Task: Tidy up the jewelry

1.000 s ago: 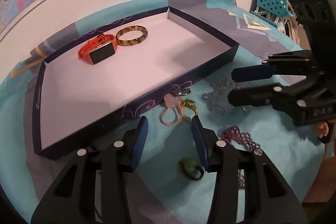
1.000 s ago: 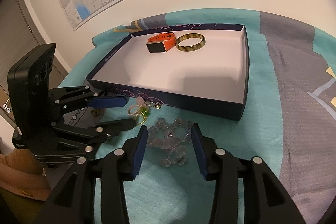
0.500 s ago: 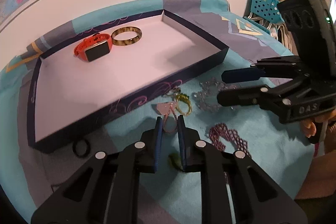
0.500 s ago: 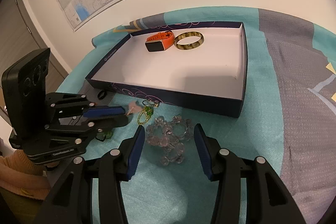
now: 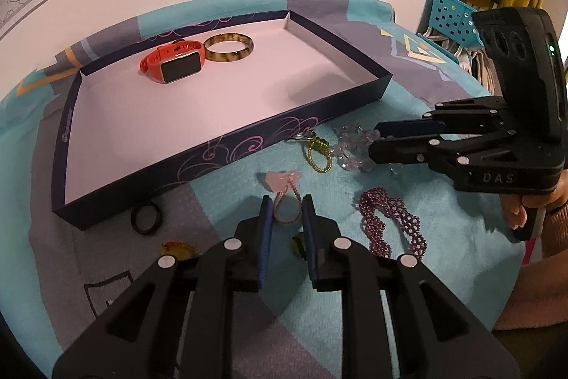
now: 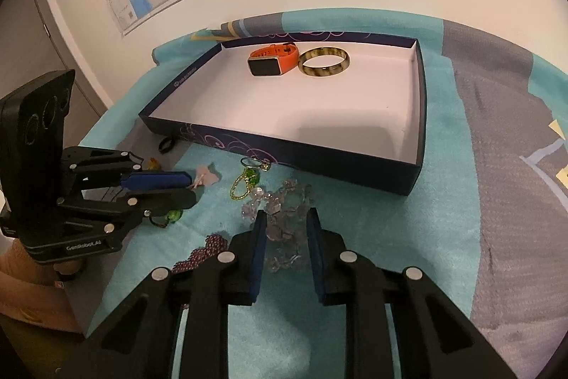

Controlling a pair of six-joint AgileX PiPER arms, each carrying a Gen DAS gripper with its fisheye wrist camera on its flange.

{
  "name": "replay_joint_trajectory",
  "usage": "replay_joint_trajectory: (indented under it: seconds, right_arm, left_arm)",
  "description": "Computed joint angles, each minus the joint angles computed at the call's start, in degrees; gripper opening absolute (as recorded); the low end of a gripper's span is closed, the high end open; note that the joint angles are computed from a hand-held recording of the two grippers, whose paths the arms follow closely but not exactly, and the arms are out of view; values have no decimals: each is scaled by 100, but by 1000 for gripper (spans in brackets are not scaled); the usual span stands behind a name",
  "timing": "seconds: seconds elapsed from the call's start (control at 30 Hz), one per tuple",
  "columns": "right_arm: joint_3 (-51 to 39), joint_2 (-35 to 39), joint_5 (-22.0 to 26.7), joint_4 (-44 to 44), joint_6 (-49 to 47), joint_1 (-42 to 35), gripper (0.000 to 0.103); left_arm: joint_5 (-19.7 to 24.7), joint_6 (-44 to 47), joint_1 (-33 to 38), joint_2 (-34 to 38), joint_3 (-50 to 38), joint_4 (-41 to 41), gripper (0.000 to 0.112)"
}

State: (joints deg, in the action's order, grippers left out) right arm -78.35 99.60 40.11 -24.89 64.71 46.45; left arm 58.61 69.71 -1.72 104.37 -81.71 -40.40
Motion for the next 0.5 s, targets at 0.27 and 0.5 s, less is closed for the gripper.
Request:
replay_joint_trajectory:
  seconds: [0.27, 0.5]
  right_arm:
    - [282, -378, -297, -128, 286, -36, 15]
    - [240, -552, -379, -269, 422, -40, 14]
  left_arm:
    - [123, -31, 140, -48, -23, -155, 15]
    - [442, -76, 319, -98, -204, -385, 4]
